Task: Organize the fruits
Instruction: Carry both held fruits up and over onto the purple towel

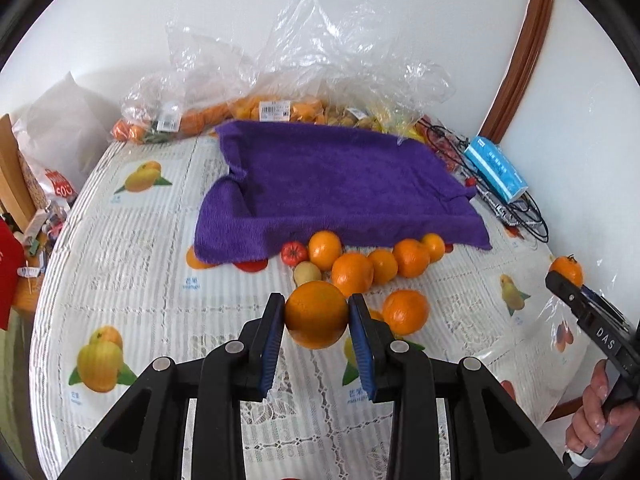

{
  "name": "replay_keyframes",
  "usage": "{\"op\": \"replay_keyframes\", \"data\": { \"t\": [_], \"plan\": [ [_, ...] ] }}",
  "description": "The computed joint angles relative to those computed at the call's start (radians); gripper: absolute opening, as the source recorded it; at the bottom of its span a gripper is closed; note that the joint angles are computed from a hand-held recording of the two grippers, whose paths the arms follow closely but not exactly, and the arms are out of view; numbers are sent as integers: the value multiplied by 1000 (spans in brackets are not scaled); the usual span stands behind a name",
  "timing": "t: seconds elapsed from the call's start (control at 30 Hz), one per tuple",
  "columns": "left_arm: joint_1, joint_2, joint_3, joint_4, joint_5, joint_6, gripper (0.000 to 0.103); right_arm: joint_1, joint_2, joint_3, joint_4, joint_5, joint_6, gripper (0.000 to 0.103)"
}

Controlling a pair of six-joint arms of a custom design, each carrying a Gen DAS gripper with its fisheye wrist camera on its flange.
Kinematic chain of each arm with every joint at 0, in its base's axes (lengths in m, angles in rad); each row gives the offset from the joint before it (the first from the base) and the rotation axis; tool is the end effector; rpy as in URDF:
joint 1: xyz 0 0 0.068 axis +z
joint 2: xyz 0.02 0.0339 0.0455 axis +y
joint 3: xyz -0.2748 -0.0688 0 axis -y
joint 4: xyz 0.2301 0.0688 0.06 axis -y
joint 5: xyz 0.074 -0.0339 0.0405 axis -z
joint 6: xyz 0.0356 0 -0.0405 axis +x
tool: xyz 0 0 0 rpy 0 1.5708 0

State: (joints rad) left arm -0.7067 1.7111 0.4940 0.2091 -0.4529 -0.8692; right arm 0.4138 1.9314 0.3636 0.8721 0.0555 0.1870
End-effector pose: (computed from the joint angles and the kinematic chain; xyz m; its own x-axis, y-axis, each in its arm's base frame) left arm 0.2010 -0.1511 0.1009 -0.7255 -0.2837 -0.6270 -0.2290 0.9587 -0.1687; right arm 0.2404 0.1034 0.0705 -0.6440 -0.0801 -0.7608 -0.2471 0.9630 0.1078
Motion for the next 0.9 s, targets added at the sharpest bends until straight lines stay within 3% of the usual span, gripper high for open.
{"op": "replay_keyframes", "data": {
  "t": [0.4, 0.9],
  "plan": [
    [151, -55, 93, -67, 31, 146, 31, 12, -28, 220, -198, -25, -40, 44],
    [356, 96, 238, -9, 148, 298, 31, 26, 172, 596, -363, -44, -77, 44]
  ]
}}
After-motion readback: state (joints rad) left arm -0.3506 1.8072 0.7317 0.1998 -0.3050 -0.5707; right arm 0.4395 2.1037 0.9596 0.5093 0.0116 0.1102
